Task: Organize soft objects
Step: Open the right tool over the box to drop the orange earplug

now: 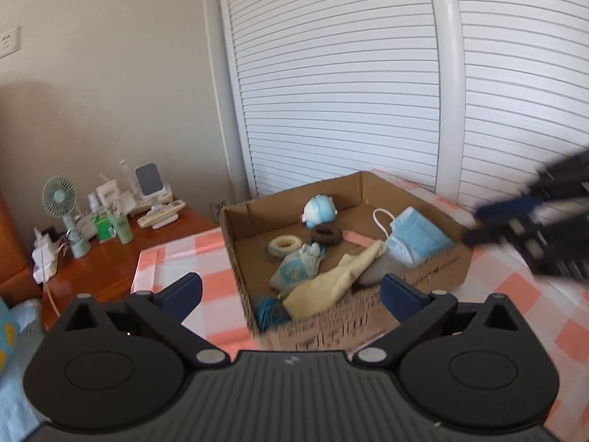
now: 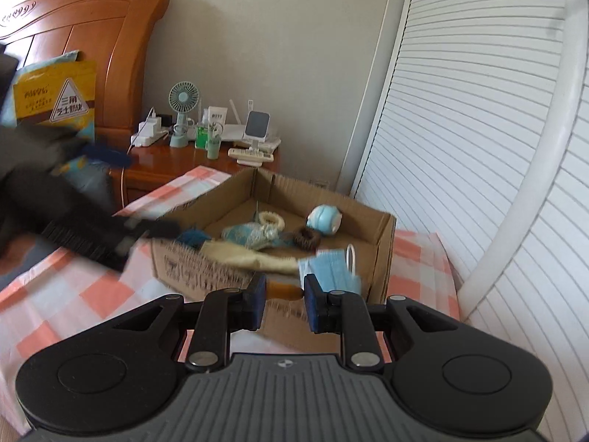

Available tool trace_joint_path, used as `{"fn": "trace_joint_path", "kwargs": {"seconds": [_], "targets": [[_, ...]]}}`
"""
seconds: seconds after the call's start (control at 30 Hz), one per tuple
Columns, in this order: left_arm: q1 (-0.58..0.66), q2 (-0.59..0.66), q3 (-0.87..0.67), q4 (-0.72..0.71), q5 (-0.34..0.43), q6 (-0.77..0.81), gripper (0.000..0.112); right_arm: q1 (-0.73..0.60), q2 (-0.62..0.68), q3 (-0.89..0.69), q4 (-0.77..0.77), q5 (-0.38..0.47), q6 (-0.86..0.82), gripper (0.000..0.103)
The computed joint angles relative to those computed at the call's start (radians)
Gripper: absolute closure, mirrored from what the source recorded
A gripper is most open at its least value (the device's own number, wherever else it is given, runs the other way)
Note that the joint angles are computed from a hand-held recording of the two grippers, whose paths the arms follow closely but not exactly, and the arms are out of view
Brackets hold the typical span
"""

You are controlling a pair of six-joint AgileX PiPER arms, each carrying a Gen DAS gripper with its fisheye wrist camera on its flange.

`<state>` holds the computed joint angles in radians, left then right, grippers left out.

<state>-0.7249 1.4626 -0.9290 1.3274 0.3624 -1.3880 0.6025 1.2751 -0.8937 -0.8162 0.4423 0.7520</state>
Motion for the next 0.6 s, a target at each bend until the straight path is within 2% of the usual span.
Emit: {"fn": "trace_joint_path", "kwargs": {"seconds": [0.07,0.2,0.27,0.33,0.37,0.4,0.47,0.6], "targets": [[-0.014,-0.034,0.050,0.043,0.022,-0.078,0.010,-0.032,0.067,-0.077,0.040,-0.016,-0.063,0.077],[-0.090,-0.089,0.144,0.225,0.165,-0.299,0.010,-0.069,0.222,-0.259,0.083,-0.004,-0.140,0.075],[-0.092,-0.110,0.157,0.203,0.164,-0.286,0.010,-0.084,0.298,-0.344,0.126,0.011,-0.191,0.057],[-0.083,-0.132,0.163,0.166,0.144,-0.254,0.010,-0.079,0.352,-0.385,0.024,0.027,-0.082,0.010],[-0.084,-0.140,0.167,0.161,0.145,-0.248,0.010,-0.076,0.365,-0.392,-0.019,0.035,-0.033,0.004],[-0.095,-0.147,0.171,0.158,0.163,-0.247,0.010,-0.077,0.367,-0.387,-0.033,0.030,-0.009,0.000],[-0.103,-0.152,0.166,0.133,0.183,-0.220,0.010,-0.078,0.359,-0.375,-0.011,0.031,-0.003,0.000],[-0.106,-0.151,0.124,-0.024,0.192,-0.088,0.010,-0.044,0.325,-0.350,0.010,0.117,0.047,0.000]]}}
